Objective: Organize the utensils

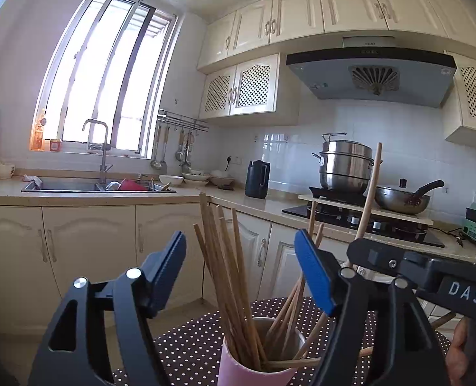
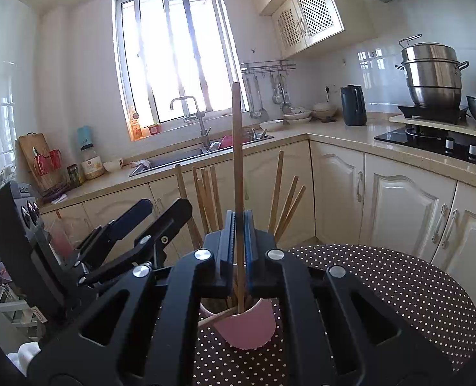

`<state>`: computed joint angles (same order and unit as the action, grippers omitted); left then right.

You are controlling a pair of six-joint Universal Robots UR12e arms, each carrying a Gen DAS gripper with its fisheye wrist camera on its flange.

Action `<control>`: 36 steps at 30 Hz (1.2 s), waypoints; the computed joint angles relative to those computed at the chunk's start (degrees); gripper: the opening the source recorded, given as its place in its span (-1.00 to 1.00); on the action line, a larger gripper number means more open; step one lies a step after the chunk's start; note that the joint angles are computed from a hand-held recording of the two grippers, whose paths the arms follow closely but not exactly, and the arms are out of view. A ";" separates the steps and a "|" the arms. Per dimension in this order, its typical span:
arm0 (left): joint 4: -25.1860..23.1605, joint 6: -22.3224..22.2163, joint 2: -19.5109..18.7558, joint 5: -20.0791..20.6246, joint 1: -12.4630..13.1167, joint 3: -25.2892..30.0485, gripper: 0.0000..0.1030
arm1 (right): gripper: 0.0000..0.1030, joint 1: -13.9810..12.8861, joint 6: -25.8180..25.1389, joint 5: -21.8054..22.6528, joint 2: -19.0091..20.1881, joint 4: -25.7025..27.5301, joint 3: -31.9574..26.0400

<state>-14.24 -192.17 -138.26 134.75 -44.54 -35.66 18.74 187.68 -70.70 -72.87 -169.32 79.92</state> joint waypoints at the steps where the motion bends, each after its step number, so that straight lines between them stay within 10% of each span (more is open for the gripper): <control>1: -0.48 -0.42 0.40 0.27 -0.01 -0.43 0.34 | -0.88 0.06 -0.08 -0.01 0.01 0.57 -0.14; 17: -10.13 -6.91 5.23 2.01 0.21 -6.43 0.34 | -0.86 1.20 -1.37 -1.50 0.79 11.97 -3.03; 19: -10.43 -7.32 5.53 2.04 0.15 -6.70 0.34 | -0.61 1.15 -0.63 -2.06 0.44 11.43 -2.73; 21: -10.77 -7.17 5.59 2.57 -0.02 -6.38 0.36 | 0.06 0.98 0.49 -2.55 -0.36 8.65 -1.59; 36: -6.53 -1.13 7.12 9.30 -5.40 -5.81 0.44 | 0.29 2.43 -2.30 -13.38 -10.81 -3.11 8.41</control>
<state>-20.77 -193.30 -131.14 144.05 -49.94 -41.46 21.17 185.38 -84.08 -83.68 -172.43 88.33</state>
